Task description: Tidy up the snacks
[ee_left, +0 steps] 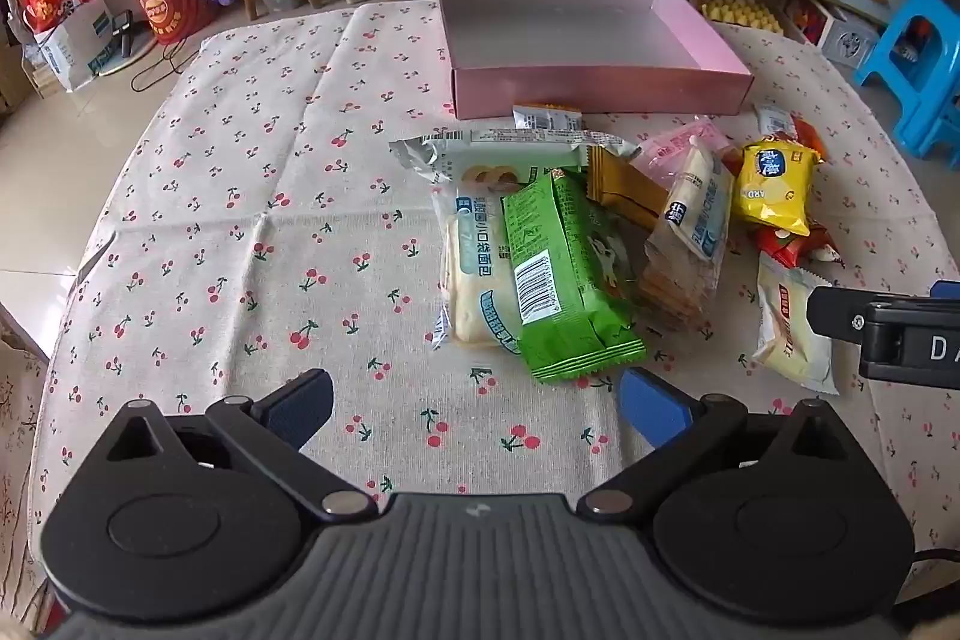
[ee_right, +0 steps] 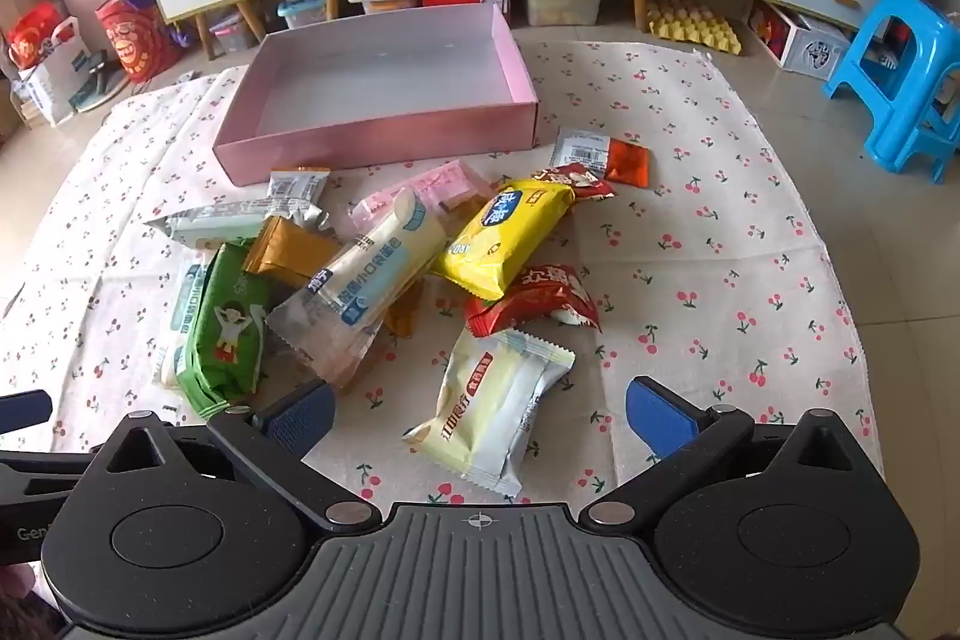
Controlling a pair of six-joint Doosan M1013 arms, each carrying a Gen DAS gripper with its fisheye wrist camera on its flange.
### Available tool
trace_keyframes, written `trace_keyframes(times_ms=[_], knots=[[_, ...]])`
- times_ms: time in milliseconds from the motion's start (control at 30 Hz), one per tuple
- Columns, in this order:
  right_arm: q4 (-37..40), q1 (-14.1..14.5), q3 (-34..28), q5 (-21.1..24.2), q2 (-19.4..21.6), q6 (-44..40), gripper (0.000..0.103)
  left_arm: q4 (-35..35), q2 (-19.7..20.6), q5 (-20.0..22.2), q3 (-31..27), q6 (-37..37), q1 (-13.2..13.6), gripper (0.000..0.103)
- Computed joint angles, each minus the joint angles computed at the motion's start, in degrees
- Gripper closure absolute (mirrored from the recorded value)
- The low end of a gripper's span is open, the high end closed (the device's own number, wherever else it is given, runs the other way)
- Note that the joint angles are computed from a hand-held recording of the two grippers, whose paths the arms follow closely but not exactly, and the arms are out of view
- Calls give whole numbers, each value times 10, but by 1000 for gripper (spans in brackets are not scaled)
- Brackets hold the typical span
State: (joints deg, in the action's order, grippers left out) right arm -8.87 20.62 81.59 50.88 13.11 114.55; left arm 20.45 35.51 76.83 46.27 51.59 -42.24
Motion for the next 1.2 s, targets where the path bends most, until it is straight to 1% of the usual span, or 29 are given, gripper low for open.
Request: trace_keyframes(times_ms=[67,200,300,333,567,1200], knots=[[2,-1,0,-2,0,-1,0,-1,-1,-4,2,0,0,1],[0,4,2,4,1,3,0,-3,3,0,-4,3,0,1],[3,3,-1,5,2,0,0,-5,7,3,-12,5,0,1],[7,2,-4,8,3,-2,0,-2,-3,-8,5,2,1,1],[10,1,-2,6,3,-2,0,-2,-5,-15,10,-1,2,1],[10,2,-2,6,3,-2,0,-2,-7,-17,11,-3,1,1]])
